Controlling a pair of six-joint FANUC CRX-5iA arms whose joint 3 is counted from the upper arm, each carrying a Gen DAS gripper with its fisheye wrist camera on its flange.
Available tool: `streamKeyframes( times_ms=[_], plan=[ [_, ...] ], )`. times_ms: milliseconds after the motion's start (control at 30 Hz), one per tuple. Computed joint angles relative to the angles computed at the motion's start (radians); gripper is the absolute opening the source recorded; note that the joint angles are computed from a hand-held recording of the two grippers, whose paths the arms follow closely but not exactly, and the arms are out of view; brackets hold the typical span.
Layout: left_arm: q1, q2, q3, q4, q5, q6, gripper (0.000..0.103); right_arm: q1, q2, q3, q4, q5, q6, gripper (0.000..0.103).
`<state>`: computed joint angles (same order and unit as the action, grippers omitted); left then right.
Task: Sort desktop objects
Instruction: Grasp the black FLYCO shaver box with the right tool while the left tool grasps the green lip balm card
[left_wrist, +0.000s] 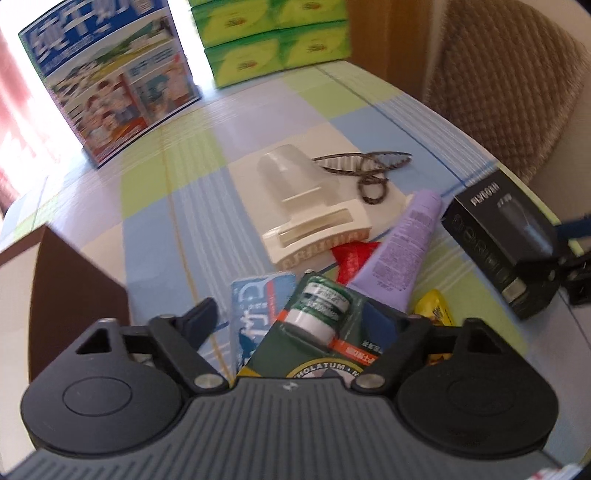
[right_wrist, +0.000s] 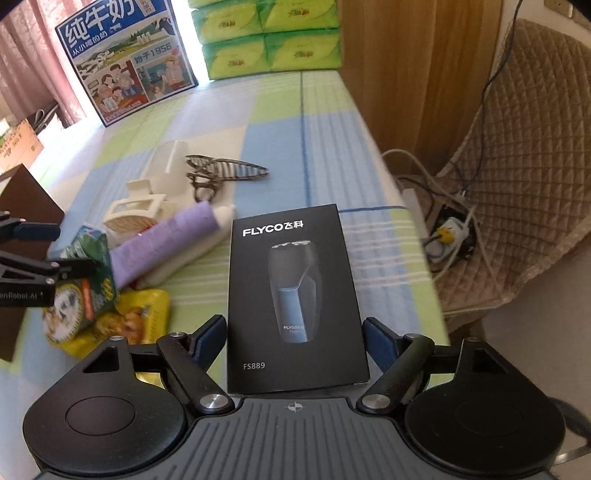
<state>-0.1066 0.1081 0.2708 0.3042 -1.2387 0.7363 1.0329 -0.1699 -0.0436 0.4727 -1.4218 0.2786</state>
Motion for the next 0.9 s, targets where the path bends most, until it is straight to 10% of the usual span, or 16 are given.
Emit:
streamKeyframes(
  times_ms=[267,900],
  plan=[
    [0.004,-0.001,-0.042,0.055,-0.004,-0.146,0.036,0.03,-0.072,-0.075,0.036,0.008,-0.034,0.077],
    [0.029,-0.108,-0.101,0.031,0.049,0.079,0.029,-0.034,-0.002,-0.037,0.028,0.032,0.15,0.078]
  ],
)
